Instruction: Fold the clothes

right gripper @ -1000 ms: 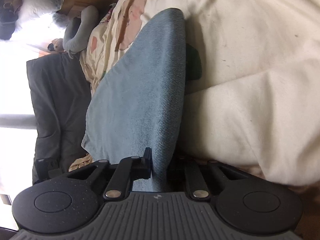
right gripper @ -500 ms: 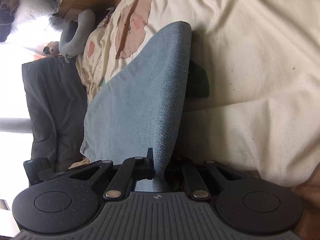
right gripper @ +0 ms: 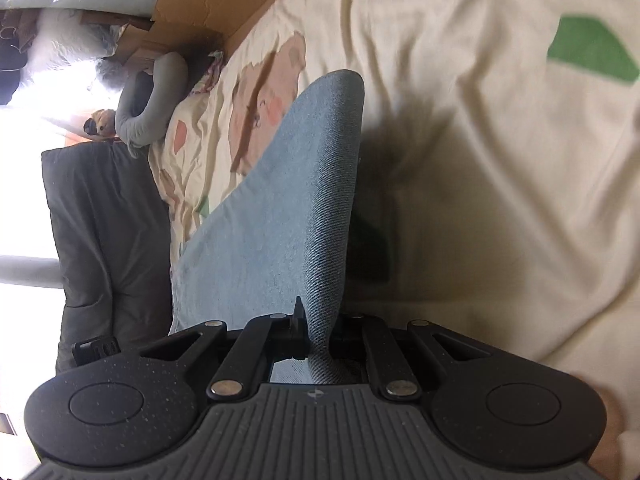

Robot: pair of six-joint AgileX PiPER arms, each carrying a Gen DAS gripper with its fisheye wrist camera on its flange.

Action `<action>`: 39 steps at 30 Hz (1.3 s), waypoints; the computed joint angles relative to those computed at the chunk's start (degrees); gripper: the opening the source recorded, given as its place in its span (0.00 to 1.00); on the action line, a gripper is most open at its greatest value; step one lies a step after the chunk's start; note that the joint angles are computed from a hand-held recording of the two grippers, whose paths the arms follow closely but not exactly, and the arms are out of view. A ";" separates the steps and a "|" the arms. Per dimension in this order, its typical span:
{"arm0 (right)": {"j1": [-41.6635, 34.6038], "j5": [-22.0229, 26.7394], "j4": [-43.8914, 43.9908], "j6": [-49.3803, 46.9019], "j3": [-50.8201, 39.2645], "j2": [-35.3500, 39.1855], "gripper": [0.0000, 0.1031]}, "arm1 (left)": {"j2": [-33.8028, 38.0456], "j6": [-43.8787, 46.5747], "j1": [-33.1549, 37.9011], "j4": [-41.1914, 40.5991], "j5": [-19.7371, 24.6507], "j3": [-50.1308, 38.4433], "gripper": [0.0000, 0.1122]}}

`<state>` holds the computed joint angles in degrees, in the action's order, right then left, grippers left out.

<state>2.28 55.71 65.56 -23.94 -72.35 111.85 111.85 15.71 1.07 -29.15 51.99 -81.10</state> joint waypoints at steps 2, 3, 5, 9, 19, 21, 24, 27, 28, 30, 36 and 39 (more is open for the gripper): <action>-1.28 0.90 -1.78 0.57 -1.52 0.13 0.04 | 0.61 0.69 -0.52 -0.61 0.20 -0.84 0.15; -1.86 1.27 -2.66 0.95 -2.39 0.26 0.04 | 0.97 1.06 -0.81 -0.94 0.35 -1.35 0.15; -2.91 1.79 -4.09 1.44 -3.93 0.55 0.04 | 1.73 1.75 -1.50 -1.53 0.69 -2.47 0.15; -5.00 2.49 -6.43 1.42 -7.52 1.07 0.04 | 3.10 3.85 -2.61 -2.58 1.12 -4.29 0.15; -8.24 3.72 -12.37 2.49 -13.09 5.61 0.06 | 3.49 7.53 -3.36 -4.70 1.35 -4.33 0.16; -8.30 3.19 -13.84 3.07 -13.18 6.02 0.10 | 4.04 7.05 -3.73 -4.58 1.45 -5.12 0.16; -8.44 3.24 -15.14 1.88 -12.09 5.67 0.17 | 4.31 7.06 -3.92 -4.77 1.76 -5.77 0.17; -9.46 4.25 -15.05 0.04 -10.25 4.95 0.20 | 4.64 7.13 -4.09 -4.84 1.91 -6.35 0.17; -9.86 4.40 -14.76 -0.68 -9.36 4.55 0.21 | 5.04 6.46 -4.50 -4.66 1.86 -6.95 0.17; -10.59 4.73 -14.78 -1.50 -7.63 3.68 0.25 | 5.88 5.01 -5.35 -4.27 1.79 -8.23 0.17; -13.21 7.61 -15.11 -4.64 -2.41 2.17 0.31 | 6.58 4.22 -6.20 -4.42 1.84 -9.63 0.17; -15.83 9.64 -12.80 -6.11 0.51 2.45 0.33 | 6.81 4.15 -6.41 -4.26 2.28 -10.24 0.17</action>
